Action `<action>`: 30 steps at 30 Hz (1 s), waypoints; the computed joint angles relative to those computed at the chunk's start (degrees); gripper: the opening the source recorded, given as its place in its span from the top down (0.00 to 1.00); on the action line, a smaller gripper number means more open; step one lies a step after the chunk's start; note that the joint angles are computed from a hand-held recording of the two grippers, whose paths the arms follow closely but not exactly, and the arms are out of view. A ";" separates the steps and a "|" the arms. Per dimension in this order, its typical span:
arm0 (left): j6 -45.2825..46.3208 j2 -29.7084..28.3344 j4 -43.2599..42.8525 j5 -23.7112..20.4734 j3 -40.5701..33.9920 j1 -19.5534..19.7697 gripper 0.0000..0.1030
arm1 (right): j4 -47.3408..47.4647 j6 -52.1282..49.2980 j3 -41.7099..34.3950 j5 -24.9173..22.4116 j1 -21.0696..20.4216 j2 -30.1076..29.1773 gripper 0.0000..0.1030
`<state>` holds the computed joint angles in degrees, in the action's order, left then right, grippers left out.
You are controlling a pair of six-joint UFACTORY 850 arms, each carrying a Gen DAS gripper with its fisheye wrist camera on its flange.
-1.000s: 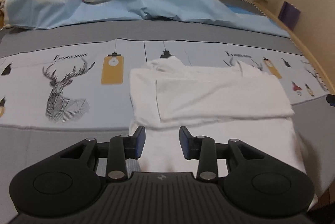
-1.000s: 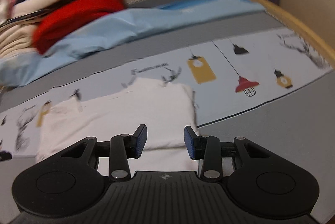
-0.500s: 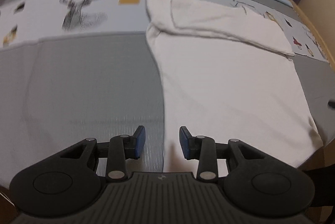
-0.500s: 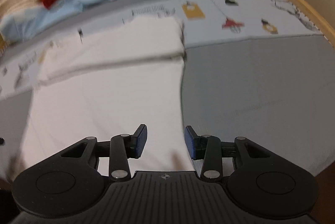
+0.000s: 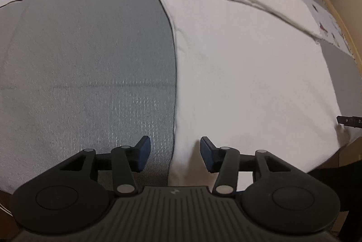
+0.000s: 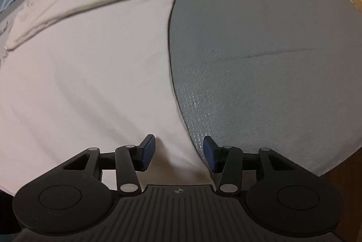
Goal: Fold small clothes
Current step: 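Grasp the shirt hem with both grippers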
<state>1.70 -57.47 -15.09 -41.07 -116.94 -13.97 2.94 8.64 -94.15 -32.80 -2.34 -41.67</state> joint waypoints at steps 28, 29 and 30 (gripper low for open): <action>3.86 -0.98 -2.34 -5.18 -1.38 -0.20 0.89 | 10.02 -5.44 0.65 -3.57 -1.45 0.48 0.77; 3.77 -0.83 -2.25 -5.27 -1.20 -0.22 0.89 | 9.73 -4.94 0.78 -3.94 -1.43 0.64 0.77; 3.75 -0.73 -2.10 -5.36 -1.05 -0.27 0.89 | 9.45 -4.55 0.88 -4.27 -1.38 0.74 0.77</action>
<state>5.45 -58.19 -17.19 -46.43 -117.99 -14.24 12.38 4.09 -93.27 -37.08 -3.73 -40.93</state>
